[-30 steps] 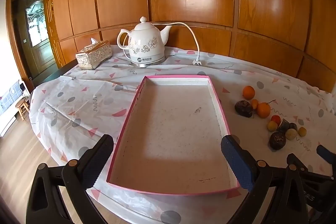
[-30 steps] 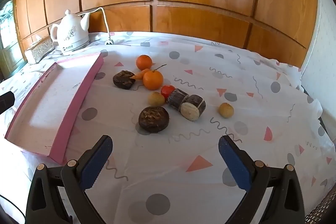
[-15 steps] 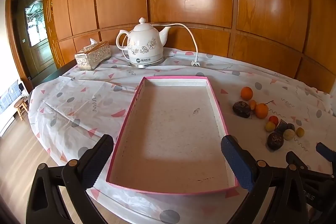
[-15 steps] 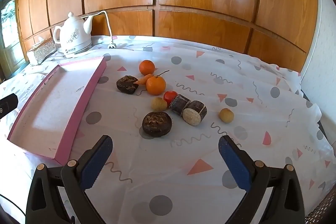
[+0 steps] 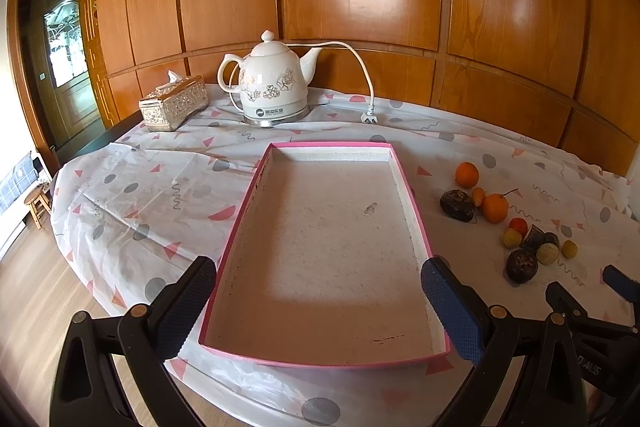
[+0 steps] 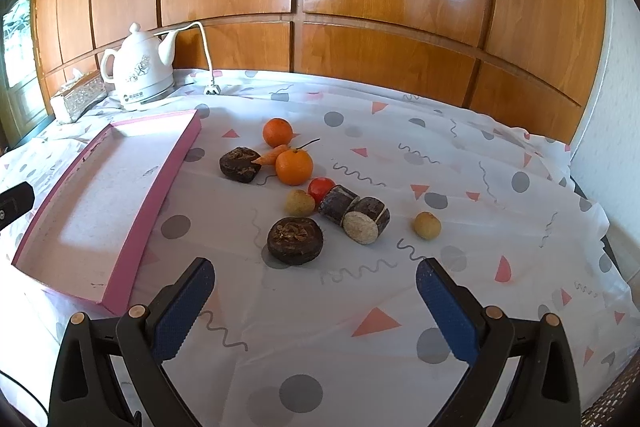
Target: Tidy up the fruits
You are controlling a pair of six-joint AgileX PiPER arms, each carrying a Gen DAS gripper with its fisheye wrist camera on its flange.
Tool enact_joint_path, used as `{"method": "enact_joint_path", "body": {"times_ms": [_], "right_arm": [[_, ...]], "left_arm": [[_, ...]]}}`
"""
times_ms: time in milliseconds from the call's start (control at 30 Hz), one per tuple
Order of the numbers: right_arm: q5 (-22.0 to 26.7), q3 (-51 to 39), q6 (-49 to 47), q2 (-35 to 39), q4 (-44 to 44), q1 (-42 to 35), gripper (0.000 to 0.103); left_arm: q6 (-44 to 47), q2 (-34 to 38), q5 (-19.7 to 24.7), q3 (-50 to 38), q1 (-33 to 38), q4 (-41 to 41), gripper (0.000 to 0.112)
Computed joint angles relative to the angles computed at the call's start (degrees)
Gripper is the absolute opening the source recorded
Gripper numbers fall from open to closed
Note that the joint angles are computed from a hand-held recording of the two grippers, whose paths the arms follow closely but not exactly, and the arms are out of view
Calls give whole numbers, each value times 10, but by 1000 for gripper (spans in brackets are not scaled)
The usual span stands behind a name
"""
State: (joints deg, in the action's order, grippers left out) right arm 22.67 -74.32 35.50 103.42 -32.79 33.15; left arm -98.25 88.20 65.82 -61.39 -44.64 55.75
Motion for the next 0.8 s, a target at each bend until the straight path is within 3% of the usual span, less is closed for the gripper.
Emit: {"method": "enact_joint_path", "body": {"times_ms": [800], "right_arm": [[-4, 6, 29, -5, -30, -6, 103]], "left_arm": [[-3, -5, -15, 6, 2, -5, 103]]}}
